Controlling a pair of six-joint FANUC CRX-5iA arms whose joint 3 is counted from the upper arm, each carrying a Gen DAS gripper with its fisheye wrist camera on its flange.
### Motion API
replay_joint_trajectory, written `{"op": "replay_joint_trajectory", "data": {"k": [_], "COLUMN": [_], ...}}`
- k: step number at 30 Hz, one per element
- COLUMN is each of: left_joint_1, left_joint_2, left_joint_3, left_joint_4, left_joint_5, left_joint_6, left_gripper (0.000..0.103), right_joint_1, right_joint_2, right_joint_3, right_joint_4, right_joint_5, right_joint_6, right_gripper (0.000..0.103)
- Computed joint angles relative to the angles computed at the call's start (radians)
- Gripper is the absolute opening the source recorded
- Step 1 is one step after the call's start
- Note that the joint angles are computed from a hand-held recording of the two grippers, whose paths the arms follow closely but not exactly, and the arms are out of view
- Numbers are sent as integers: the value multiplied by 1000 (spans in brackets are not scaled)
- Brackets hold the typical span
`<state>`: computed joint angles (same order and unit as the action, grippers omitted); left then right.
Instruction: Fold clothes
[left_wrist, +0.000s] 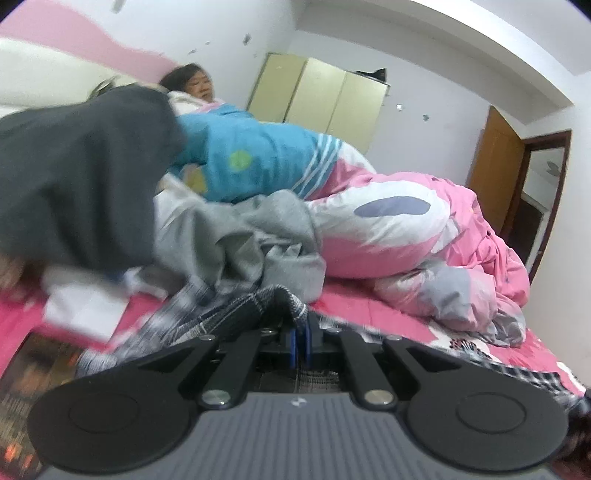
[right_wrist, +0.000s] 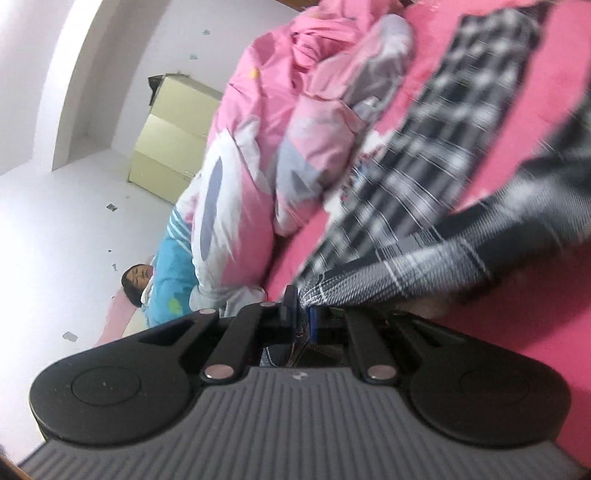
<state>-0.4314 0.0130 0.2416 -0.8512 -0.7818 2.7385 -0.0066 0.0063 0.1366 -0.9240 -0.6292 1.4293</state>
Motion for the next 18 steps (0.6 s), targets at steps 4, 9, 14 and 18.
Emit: {"op": "replay_joint_trajectory", "data": {"k": [4,9,14,18], "left_joint_1": [73,218,341,402], "left_joint_2": [109,308,522,469], "left_joint_3": [115,304,481,297], "left_joint_4": [90,422,775,997], "left_joint_5": [49,51,-41,156], "left_joint_6": [-143,-504,-722,-768], "left_gripper": [6,7,34,53], "right_joint_1": [3,20,22,-12], "right_joint_2": [120,301,511,621], "right_joint_3": [135,322,527,642], "right_joint_4": [11,67,130,68], "right_joint_5": [-6,-24,-121,-241], "right_joint_6": [-7,-95,-254,-319], "right_gripper": [4,4,9,9]}}
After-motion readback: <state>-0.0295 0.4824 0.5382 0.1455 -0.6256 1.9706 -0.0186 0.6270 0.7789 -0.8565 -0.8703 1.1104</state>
